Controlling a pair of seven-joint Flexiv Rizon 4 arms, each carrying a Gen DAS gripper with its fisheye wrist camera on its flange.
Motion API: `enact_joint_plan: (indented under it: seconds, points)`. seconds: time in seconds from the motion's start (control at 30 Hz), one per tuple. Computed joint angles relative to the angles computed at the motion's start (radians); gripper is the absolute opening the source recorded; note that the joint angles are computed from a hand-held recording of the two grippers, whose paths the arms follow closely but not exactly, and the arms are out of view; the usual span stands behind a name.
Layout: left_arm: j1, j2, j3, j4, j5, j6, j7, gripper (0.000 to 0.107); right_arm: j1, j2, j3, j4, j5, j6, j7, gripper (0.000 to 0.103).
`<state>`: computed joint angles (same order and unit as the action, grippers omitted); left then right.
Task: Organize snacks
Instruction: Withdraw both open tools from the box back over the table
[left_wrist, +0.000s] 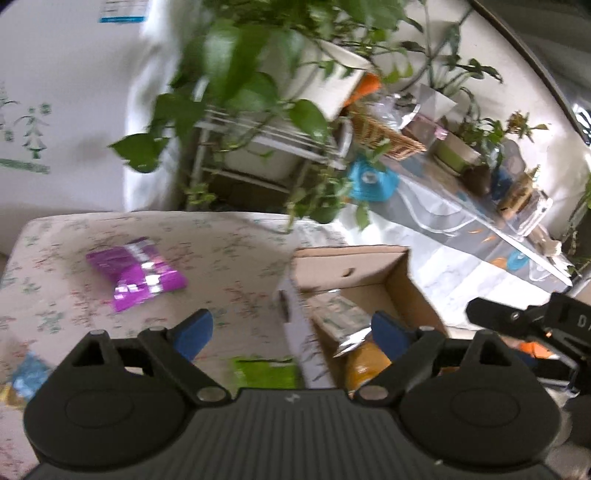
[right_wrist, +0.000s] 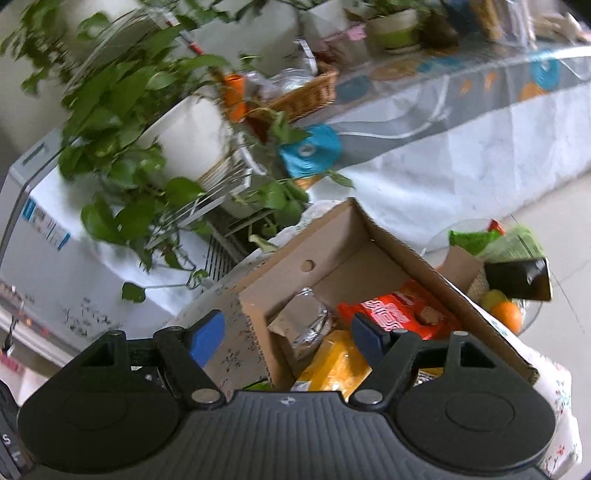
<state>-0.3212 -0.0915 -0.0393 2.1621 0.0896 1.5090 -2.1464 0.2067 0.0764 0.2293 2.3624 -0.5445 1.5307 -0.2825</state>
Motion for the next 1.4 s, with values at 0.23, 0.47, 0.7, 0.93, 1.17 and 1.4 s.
enact_joint_plan:
  seconds: [0.23,0.47,0.7,0.93,1.17,1.4]
  points:
    - [0.052,0.085,0.014,0.102,-0.013,-0.013,0.021,0.094,0.050,-0.028,0.002,-0.023,0.049,0.014,-0.118,0.082]
    - [0.126,0.164,0.016,0.204,-0.030,-0.027,0.056,0.094,0.111,-0.056,0.010,-0.053,0.144,-0.007,-0.238,0.086]
    - [0.160,0.197,0.032,0.286,-0.137,0.019,0.097,0.095,0.163,-0.092,0.019,-0.092,0.213,-0.045,-0.313,0.086]
    - [0.242,0.235,0.003,0.291,-0.061,-0.062,0.041,0.096,0.200,-0.135,0.057,-0.155,0.401,-0.095,-0.448,0.086]
    - [0.235,0.263,0.035,0.328,-0.126,-0.044,0.066,0.097,0.241,-0.184,0.083,-0.225,0.569,-0.182,-0.520,0.088]
    - [0.220,0.266,0.036,0.342,-0.180,-0.033,0.132,0.097,0.332,-0.228,-0.023,-0.200,0.163,-0.278,-0.186,0.088]
